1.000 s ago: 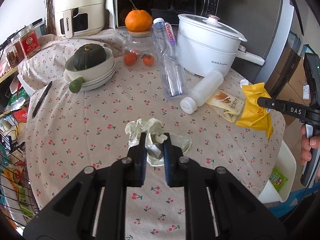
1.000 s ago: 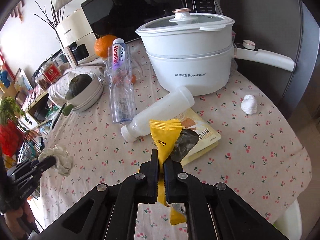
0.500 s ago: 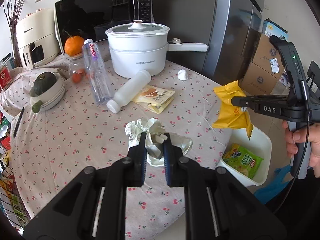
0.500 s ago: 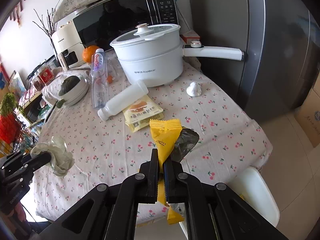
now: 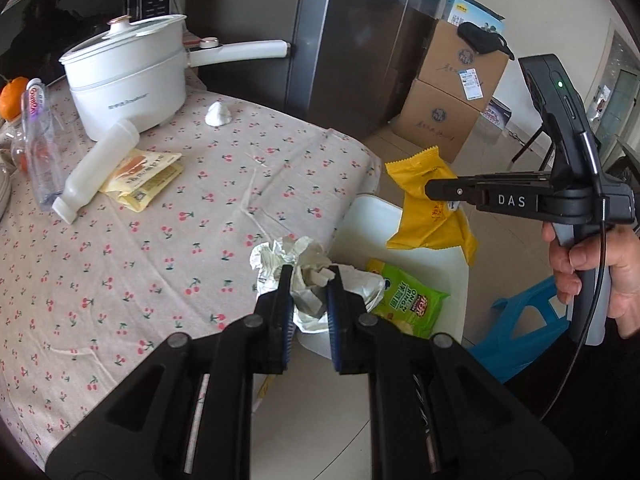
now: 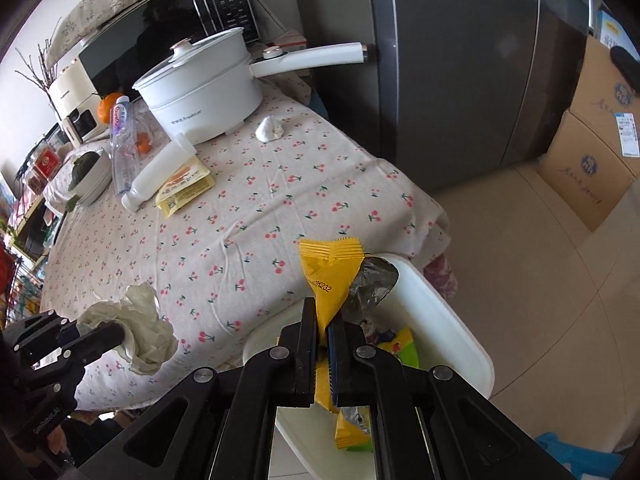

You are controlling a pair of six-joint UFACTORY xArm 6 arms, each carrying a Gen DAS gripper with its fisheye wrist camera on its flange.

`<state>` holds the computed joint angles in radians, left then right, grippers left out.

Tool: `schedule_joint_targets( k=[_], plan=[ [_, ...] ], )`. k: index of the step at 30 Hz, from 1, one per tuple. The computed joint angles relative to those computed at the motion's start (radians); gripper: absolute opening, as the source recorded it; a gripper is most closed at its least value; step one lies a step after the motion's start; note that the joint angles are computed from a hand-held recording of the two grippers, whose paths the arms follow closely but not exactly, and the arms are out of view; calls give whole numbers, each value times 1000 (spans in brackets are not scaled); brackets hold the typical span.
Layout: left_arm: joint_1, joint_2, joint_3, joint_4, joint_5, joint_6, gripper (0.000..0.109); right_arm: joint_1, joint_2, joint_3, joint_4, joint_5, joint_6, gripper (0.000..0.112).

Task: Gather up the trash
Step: 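Carry tissue and yellow wrapper to the basin and release both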

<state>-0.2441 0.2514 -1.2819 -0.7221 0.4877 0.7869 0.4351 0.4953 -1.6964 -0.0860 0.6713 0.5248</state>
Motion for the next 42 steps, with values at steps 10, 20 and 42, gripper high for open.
schedule_joint_targets(
  k=[10, 20, 42],
  plan=[
    [-105, 143, -90, 30, 11, 38, 17, -68, -92, 166, 13, -6, 23, 5],
    [-130, 225, -129, 126, -31, -31, 21, -74, -96, 179, 30, -4, 8, 6],
    [-21, 78, 4, 385, -121, -307, 84, -32, 72, -53, 66, 141, -61, 7]
  ],
)
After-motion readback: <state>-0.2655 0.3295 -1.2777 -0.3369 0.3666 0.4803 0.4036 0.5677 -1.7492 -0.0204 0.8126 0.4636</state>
